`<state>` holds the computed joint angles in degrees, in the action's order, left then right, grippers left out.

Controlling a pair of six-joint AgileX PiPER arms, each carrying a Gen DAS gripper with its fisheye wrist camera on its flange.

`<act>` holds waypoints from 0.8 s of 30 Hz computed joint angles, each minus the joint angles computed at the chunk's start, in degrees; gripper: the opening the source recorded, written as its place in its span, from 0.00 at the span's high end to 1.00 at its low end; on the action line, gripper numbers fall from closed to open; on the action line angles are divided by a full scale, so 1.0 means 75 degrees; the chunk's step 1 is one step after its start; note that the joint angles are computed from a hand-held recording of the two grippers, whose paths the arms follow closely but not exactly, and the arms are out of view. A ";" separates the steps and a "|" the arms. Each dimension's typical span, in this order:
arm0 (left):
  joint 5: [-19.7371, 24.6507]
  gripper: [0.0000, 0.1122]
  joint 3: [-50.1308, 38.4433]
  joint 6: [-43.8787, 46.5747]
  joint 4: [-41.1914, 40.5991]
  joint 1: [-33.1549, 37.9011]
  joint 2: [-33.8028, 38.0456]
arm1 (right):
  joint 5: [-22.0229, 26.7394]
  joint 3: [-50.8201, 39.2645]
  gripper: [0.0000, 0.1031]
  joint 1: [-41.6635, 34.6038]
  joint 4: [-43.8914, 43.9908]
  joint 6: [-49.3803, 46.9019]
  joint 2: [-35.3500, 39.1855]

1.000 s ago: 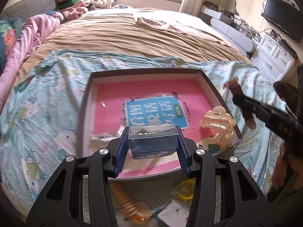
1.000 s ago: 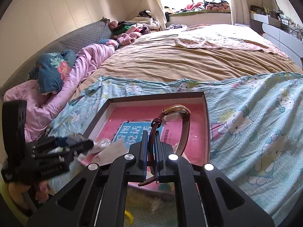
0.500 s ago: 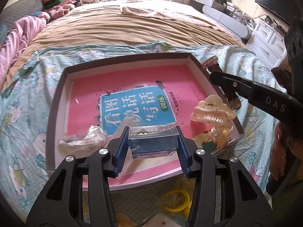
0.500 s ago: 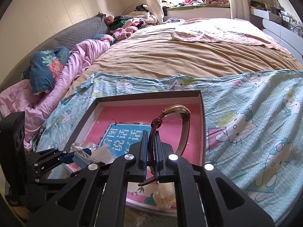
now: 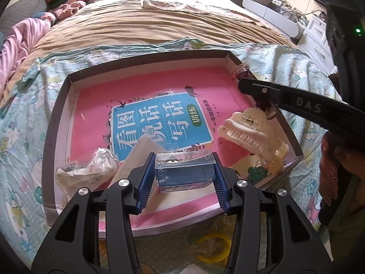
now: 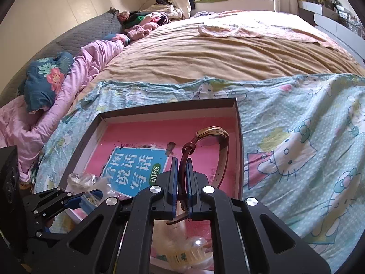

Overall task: Organize jewelry
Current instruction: 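Open the left tool to drop the box while the right releases the watch into the tray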

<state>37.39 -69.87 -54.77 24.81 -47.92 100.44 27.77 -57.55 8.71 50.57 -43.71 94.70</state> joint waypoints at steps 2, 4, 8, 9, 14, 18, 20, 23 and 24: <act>-0.0010 0.57 0.0031 0.0024 -0.0028 0.0006 -0.0037 | 0.0026 -0.0046 0.94 0.0030 -0.0056 0.0076 0.0086; -0.0005 0.56 0.0057 0.0017 -0.0022 0.0010 -0.0066 | -0.0027 -0.0035 0.91 0.0094 -0.0129 0.0204 0.0107; -0.0044 0.51 0.0169 -0.0058 -0.0028 0.0006 -0.0173 | -0.0056 0.0050 0.88 0.0068 -0.0036 0.0171 0.0074; -0.0045 0.51 0.0191 -0.0071 -0.0030 0.0001 -0.0209 | -0.0116 0.0121 0.88 0.0070 0.0004 0.0136 -0.0007; 0.0026 0.45 0.0285 -0.0291 0.0145 -0.0066 -0.0421 | -0.0113 0.0258 0.86 -0.0001 0.0035 0.0066 -0.0289; 0.0116 0.41 0.0397 -0.0521 0.0309 -0.0119 -0.0624 | -0.0174 0.0513 0.64 -0.0068 0.0154 0.0010 -0.0700; 0.0201 0.40 0.0450 -0.0661 0.0431 -0.0158 -0.0733 | -0.0194 0.0647 0.58 -0.0092 0.0229 -0.0053 -0.0917; 0.0301 0.37 0.0509 -0.0827 0.0521 -0.0199 -0.0896 | -0.0245 0.0846 0.47 -0.0076 0.0149 0.0043 -0.1314; 0.0363 0.32 0.0530 -0.0927 0.0602 -0.0231 -0.0967 | -0.0256 0.0902 0.44 -0.0073 0.0123 0.0073 -0.1437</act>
<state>40.11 -65.89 -61.72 29.33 -49.65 93.18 25.85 -50.78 8.16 51.49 -43.16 83.92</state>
